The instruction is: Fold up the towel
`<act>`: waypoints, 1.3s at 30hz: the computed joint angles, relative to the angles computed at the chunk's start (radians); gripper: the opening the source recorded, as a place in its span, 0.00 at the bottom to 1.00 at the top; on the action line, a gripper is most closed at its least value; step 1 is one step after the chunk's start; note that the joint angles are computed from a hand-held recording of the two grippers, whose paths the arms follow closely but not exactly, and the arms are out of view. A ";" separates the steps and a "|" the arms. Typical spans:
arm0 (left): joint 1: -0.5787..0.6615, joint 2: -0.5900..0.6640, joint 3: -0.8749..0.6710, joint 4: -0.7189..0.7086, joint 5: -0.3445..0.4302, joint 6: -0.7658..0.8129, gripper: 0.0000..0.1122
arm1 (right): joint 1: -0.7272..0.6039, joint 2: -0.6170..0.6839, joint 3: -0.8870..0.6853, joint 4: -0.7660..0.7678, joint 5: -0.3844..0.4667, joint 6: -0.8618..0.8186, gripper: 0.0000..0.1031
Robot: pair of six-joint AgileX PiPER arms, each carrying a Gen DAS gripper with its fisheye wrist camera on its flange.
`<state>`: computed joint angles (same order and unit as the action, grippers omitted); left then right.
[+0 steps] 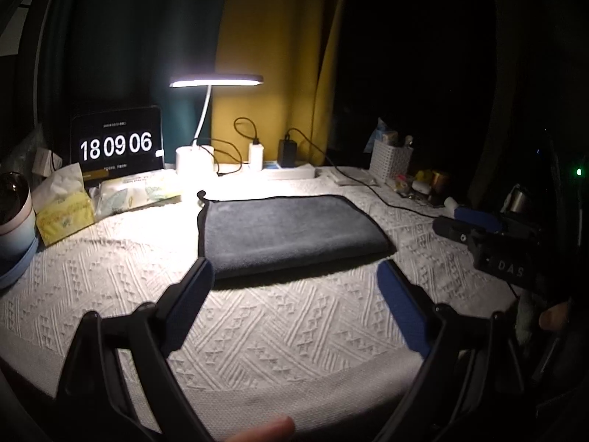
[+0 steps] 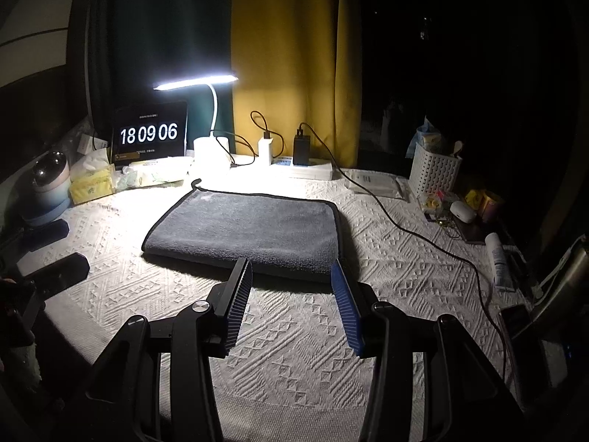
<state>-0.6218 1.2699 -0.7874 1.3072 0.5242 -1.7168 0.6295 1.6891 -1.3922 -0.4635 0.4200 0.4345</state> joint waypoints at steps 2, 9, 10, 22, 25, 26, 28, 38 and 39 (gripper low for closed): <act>-0.020 -0.004 0.005 0.007 0.020 -0.011 0.82 | 0.007 -0.017 0.018 -0.018 -0.005 0.018 0.46; -0.096 -0.034 0.039 0.070 0.097 -0.094 0.82 | 0.024 -0.065 0.076 -0.053 -0.017 0.061 0.46; -0.107 -0.040 0.045 0.083 0.107 -0.109 0.82 | 0.027 -0.073 0.086 -0.061 -0.017 0.069 0.46; -0.252 -0.123 0.103 0.172 0.299 -0.184 0.82 | 0.068 -0.210 0.214 -0.233 -0.038 0.243 0.46; -0.335 -0.126 0.108 0.195 0.415 -0.205 0.82 | 0.085 -0.251 0.254 -0.288 -0.050 0.305 0.46; -0.359 -0.126 0.109 0.199 0.445 -0.204 0.82 | 0.090 -0.261 0.265 -0.301 -0.055 0.319 0.46; -0.387 -0.132 0.110 0.201 0.472 -0.203 0.82 | 0.105 -0.281 0.285 -0.339 -0.053 0.364 0.46; -0.554 -0.168 0.130 0.234 0.642 -0.227 0.83 | 0.183 -0.367 0.370 -0.510 -0.018 0.537 0.47; -0.568 -0.172 0.132 0.232 0.654 -0.228 0.83 | 0.190 -0.375 0.376 -0.524 -0.012 0.553 0.47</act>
